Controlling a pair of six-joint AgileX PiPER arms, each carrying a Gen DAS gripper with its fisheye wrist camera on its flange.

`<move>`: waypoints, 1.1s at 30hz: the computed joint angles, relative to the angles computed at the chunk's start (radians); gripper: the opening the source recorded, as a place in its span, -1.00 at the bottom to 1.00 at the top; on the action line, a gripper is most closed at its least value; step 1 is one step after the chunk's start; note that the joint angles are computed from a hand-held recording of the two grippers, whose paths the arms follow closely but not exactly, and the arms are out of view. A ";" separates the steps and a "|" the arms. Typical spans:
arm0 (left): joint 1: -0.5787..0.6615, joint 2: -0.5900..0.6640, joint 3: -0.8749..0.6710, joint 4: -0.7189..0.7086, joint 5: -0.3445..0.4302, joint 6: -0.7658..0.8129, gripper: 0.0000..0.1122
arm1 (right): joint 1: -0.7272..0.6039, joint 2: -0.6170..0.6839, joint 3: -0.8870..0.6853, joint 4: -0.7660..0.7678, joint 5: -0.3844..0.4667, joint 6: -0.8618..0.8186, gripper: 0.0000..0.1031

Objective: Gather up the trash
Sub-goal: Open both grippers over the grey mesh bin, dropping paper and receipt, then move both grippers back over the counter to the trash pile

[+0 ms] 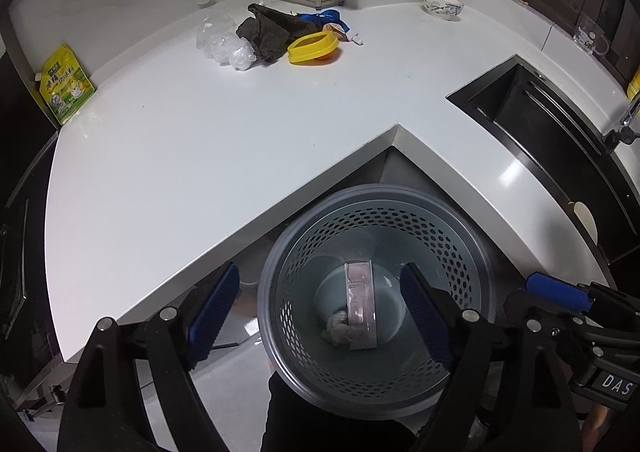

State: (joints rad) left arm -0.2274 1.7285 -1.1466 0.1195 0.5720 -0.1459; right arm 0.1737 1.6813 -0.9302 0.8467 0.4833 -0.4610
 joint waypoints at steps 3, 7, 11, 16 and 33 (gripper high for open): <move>-0.001 -0.010 -0.008 0.010 0.008 -0.010 0.46 | -0.004 -0.008 0.001 0.009 0.005 -0.013 -0.12; 0.001 -0.031 -0.017 0.033 0.012 -0.036 0.52 | -0.007 -0.028 -0.001 0.027 0.001 -0.042 -0.12; 0.015 -0.058 -0.033 0.062 0.015 -0.058 0.54 | -0.013 -0.035 -0.018 0.050 0.006 -0.070 -0.12; 0.050 -0.079 -0.061 0.083 0.018 -0.055 0.58 | 0.004 -0.015 -0.092 -0.017 0.003 -0.010 -0.12; 0.273 0.283 -0.655 -0.167 0.138 0.318 0.65 | 0.162 0.381 -0.825 -0.711 0.118 0.683 0.11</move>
